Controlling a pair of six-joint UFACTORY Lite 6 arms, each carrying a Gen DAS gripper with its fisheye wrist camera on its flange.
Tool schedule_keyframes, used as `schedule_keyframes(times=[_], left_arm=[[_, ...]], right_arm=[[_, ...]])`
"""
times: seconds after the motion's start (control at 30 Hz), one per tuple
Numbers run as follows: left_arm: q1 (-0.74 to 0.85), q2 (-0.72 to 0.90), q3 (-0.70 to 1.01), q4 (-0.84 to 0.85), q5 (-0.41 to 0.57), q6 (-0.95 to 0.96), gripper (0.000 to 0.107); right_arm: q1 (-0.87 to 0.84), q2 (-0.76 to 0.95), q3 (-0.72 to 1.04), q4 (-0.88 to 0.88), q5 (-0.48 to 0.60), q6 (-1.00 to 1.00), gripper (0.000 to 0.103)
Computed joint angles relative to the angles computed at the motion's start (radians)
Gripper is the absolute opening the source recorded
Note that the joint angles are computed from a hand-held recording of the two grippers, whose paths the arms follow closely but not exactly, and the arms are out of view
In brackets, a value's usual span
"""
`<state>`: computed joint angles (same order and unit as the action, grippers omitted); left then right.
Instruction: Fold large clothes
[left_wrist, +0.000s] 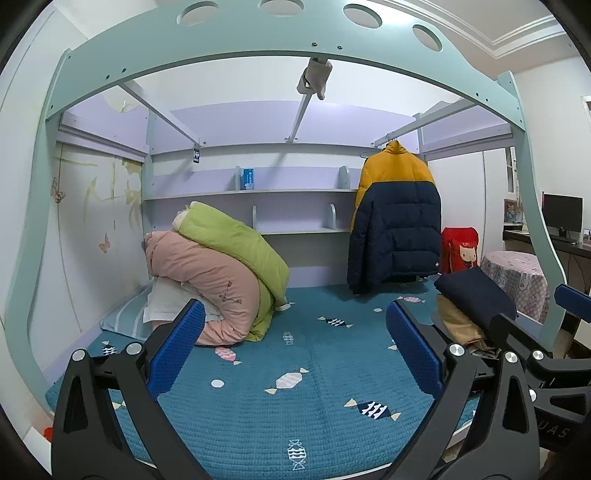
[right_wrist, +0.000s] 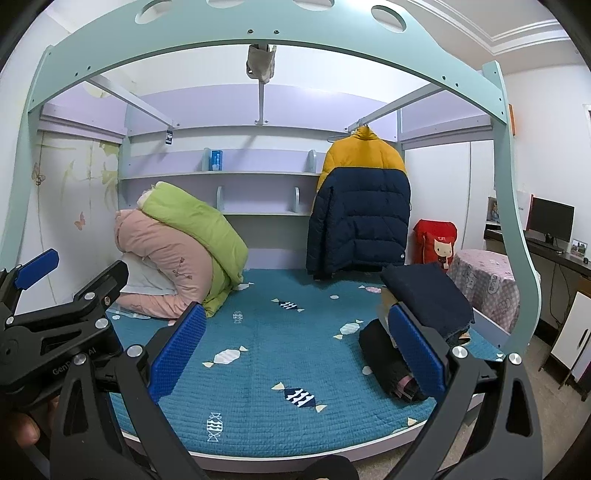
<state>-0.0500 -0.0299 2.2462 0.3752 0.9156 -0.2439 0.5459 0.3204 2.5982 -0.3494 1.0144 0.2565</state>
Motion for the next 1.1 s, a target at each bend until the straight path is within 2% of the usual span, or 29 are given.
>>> schedule_keyframes(times=[1.1], left_arm=[[-0.026,-0.016,-0.033,0.029,-0.008,-0.025,0.098]], right_arm=[[0.002,-0.023,-0.031,-0.022,-0.002,0.014,0.096]])
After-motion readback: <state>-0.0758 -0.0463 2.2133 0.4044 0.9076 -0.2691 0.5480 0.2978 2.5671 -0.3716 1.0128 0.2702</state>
